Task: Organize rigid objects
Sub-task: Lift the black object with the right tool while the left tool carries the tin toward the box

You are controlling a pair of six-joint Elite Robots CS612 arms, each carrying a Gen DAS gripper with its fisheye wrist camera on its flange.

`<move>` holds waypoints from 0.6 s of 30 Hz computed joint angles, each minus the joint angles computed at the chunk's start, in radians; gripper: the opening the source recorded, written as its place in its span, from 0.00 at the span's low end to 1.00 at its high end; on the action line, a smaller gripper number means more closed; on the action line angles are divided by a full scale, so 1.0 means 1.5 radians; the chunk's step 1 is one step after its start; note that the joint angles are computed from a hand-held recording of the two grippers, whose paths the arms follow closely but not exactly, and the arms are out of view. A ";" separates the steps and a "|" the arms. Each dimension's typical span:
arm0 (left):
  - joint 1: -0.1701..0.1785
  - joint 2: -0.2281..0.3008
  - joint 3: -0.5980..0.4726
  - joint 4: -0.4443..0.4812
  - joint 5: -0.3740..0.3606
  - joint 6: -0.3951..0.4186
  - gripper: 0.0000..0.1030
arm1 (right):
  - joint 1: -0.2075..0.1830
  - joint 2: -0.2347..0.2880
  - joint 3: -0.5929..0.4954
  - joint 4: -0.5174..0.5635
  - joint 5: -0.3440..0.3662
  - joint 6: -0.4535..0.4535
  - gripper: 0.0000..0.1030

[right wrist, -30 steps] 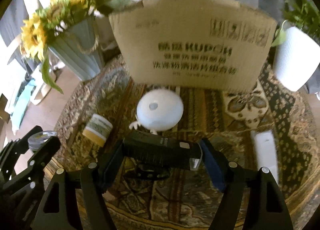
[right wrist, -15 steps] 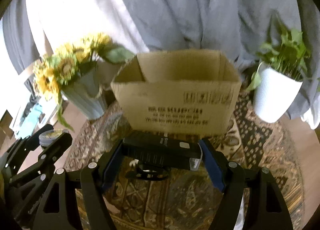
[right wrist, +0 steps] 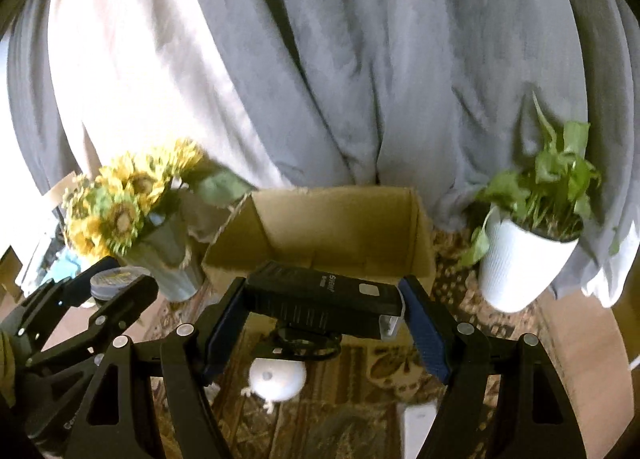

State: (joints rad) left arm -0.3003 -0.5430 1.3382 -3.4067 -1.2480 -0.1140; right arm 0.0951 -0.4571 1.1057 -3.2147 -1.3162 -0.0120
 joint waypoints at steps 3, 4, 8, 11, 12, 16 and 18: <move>-0.001 0.007 -0.024 0.013 0.004 0.013 0.49 | -0.002 0.007 -0.022 0.008 0.001 0.001 0.74; -0.001 0.010 -0.031 0.018 0.005 0.016 0.49 | -0.003 0.009 -0.028 0.011 0.002 0.000 0.74; 0.001 0.021 -0.062 0.038 0.008 0.023 0.49 | -0.006 0.020 -0.062 0.030 0.006 -0.008 0.74; 0.002 0.029 -0.085 0.058 0.008 0.027 0.49 | -0.007 0.031 -0.088 0.042 0.007 -0.016 0.74; 0.003 0.031 -0.089 0.062 0.006 0.027 0.49 | -0.008 0.036 -0.099 0.048 0.008 -0.016 0.74; 0.006 0.044 -0.120 0.098 0.001 0.033 0.49 | -0.008 0.054 -0.141 0.081 0.015 -0.017 0.74; 0.009 0.051 -0.138 0.119 -0.004 0.036 0.49 | -0.008 0.064 -0.161 0.098 0.012 -0.020 0.74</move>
